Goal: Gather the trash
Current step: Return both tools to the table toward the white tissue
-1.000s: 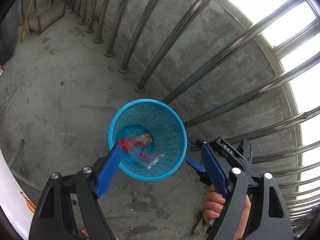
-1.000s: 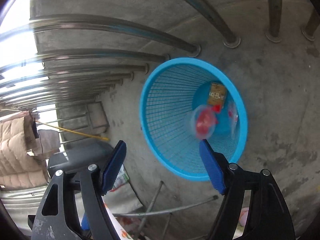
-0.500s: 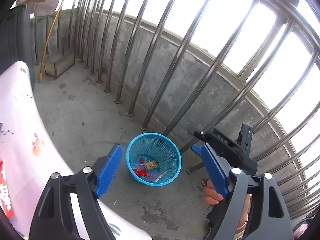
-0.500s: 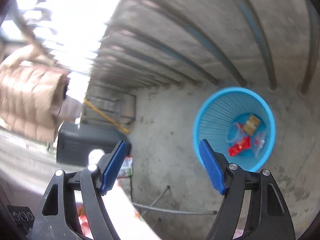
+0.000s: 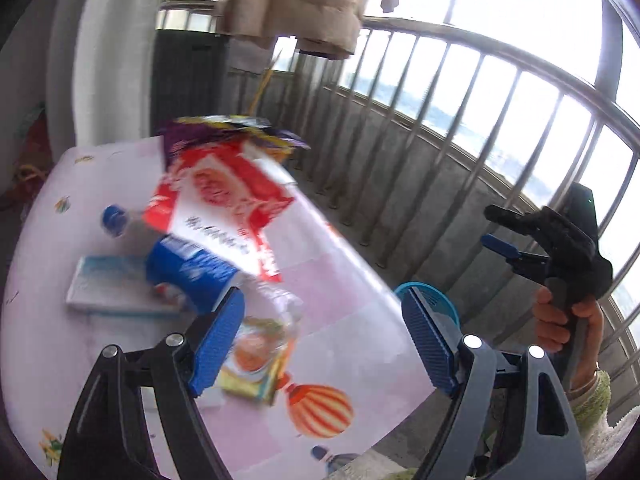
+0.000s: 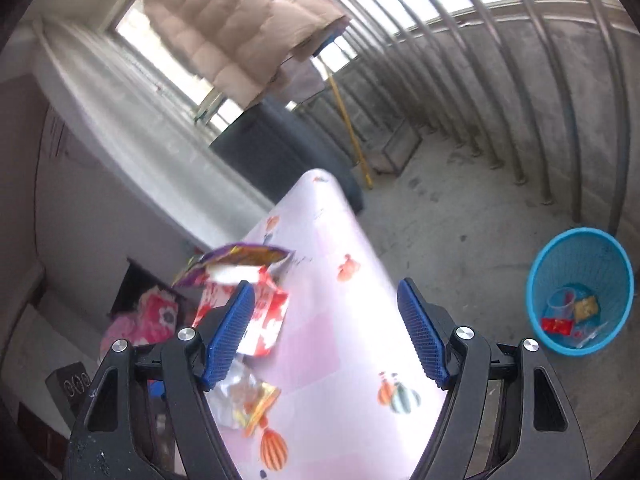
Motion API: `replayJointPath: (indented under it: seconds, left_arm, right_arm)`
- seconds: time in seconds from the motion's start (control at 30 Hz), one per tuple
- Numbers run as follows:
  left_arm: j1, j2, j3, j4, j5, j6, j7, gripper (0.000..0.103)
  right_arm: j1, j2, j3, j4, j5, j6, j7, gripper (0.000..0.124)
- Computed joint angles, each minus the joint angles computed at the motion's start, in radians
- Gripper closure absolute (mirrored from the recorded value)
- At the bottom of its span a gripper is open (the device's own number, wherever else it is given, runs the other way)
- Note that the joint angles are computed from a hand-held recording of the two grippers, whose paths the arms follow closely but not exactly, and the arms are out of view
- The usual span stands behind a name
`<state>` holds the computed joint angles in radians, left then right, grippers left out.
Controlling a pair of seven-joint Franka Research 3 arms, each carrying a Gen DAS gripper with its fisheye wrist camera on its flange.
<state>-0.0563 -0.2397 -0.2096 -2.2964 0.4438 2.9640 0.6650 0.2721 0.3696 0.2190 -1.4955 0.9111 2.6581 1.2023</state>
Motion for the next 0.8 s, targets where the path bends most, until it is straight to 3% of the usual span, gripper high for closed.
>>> replayJointPath:
  seconds: [0.13,0.27,0.47,0.7,0.8]
  left_arm:
    - [0.117,-0.159,-0.021,-0.188,0.048,0.007,-0.182,0.028]
    - [0.156,-0.246,0.005,-0.319,0.013,0.058,-0.244,0.039]
    - [0.152,-0.286,0.035,-0.419,-0.059,0.144,-0.229,0.052]
    - [0.159,-0.249,0.069,-0.444,-0.117,0.192,-0.157,0.067]
    - [0.146,-0.196,0.105,-0.417,-0.139,0.181,-0.105,0.068]
  right_arm:
    - [0.049,0.014,0.015,0.053,-0.084,-0.132,0.006,0.067]
    - [0.104,0.064,0.027,0.149,-0.158,-0.255,0.004,0.079]
    - [0.217,0.169,0.02,0.312,-0.317,-0.387,0.023,0.097]
    - [0.344,0.285,-0.019,0.465,-0.523,-0.484,0.081,0.101]
    - [0.361,0.316,-0.026,0.51,-0.555,-0.518,0.114,0.102]
